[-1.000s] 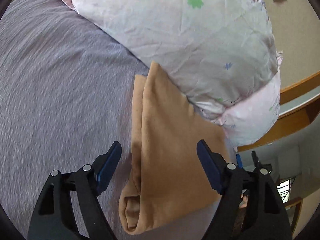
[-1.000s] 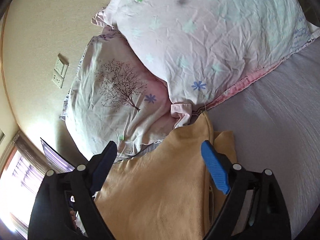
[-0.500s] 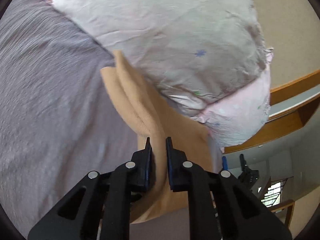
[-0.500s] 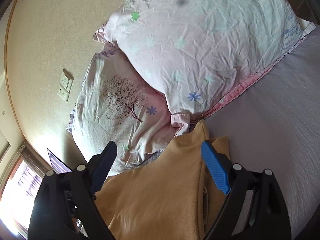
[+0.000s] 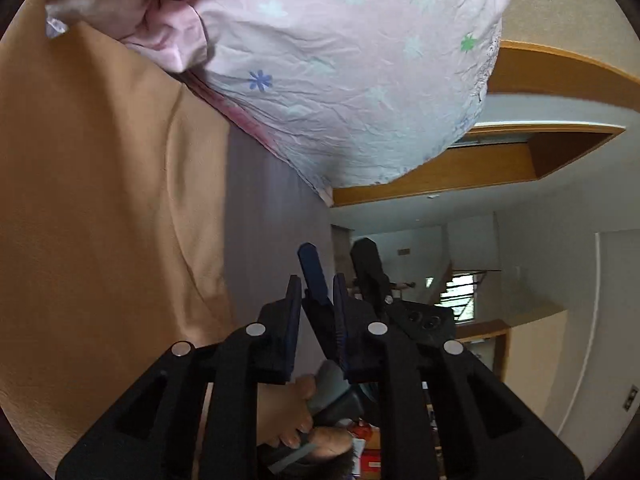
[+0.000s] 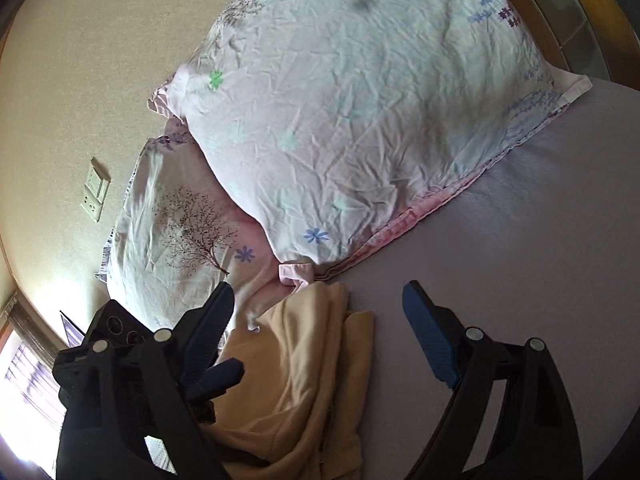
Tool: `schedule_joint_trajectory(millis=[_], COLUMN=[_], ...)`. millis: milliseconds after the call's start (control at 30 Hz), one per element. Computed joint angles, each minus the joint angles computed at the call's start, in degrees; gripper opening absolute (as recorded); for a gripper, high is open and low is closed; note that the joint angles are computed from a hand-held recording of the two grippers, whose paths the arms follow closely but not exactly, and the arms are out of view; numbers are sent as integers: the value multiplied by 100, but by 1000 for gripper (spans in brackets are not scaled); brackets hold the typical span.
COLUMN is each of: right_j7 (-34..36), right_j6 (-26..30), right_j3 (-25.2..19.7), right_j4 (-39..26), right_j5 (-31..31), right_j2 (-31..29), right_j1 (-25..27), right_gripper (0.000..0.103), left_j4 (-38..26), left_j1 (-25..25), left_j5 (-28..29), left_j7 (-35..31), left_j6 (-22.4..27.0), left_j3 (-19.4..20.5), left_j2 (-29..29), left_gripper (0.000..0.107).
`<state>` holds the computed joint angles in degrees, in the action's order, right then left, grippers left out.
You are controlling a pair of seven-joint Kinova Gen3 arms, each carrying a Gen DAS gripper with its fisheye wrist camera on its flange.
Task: Fold small clothes
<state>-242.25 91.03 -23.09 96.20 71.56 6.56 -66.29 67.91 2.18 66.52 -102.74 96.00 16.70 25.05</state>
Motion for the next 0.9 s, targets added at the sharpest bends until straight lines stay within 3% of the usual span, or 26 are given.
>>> schedule_joint_trajectory(millis=[67,100,167,267,367,467,500,533,567,633,733,833,867,900], right_j7=[15,-9,20,640,1339,2038,2271,2504,2696,2800,2395,2462,2485,2415], right_j6=[69,-24,-443,-814,-487,-325,-304,-369,-460,-413,-295,-617,-569,-436], right_j3=[7,-5,-43,-10,-690,-1301,-1315,-1223,-1024,-521,-1,4,19,15], right_j4=[45,68,147,-109,-755,-1333,-1541,-1703,-1820,-1934,-1824,-1816,-1878,-1917], right_j5=[13,-8,-16,-187,-214,-283,-464,-697,-930,-1230,-1438,-1951,-1976,-1908], right_j2=[-75,-146,-326,-354,68,434,547,626,686,703,666,659,636,583], right_j1=[-98,-122,-175,-456,-147,407,508,546,478,38,-673,-646,-668,-695], right_gripper=[86,86,85,74,69,69,60,42,9,9,8,11,18,34], left_j4=[-3,-1,-158,-417,-508,-245,-69,62,205,395,578,790,885,978], left_j1=[-272,-467,-824,-1058,-1304,-1435,-1478,-1438,-1409,-1194,-896,-702,-695,-711], left_j5=[66,21,-235,-934,-1293,-1185,-1105,-1030,-982,-1024,-1456,-1864,-1911,-1902], left_j7=[-334,-491,-864,-1295,-1570,-1936,-2150,-2308,-2537,-2824,-3233,-3608,-3753,-3907], left_j6=[70,108,233,359,623,821,856,835,819,687,624,529,496,471], left_j3=[-70,-184,-420,-866,-920,-869,-864,-847,-854,-868,-956,-1059,-1110,-1168], left_j2=[-195,-370,-611,-836,-759,-786,-863,-969,-1083,-1297,-1488,-1640,-1708,-1773], left_gripper=[46,67,69,69,69,69,69,69,69,69,69,69,69,69])
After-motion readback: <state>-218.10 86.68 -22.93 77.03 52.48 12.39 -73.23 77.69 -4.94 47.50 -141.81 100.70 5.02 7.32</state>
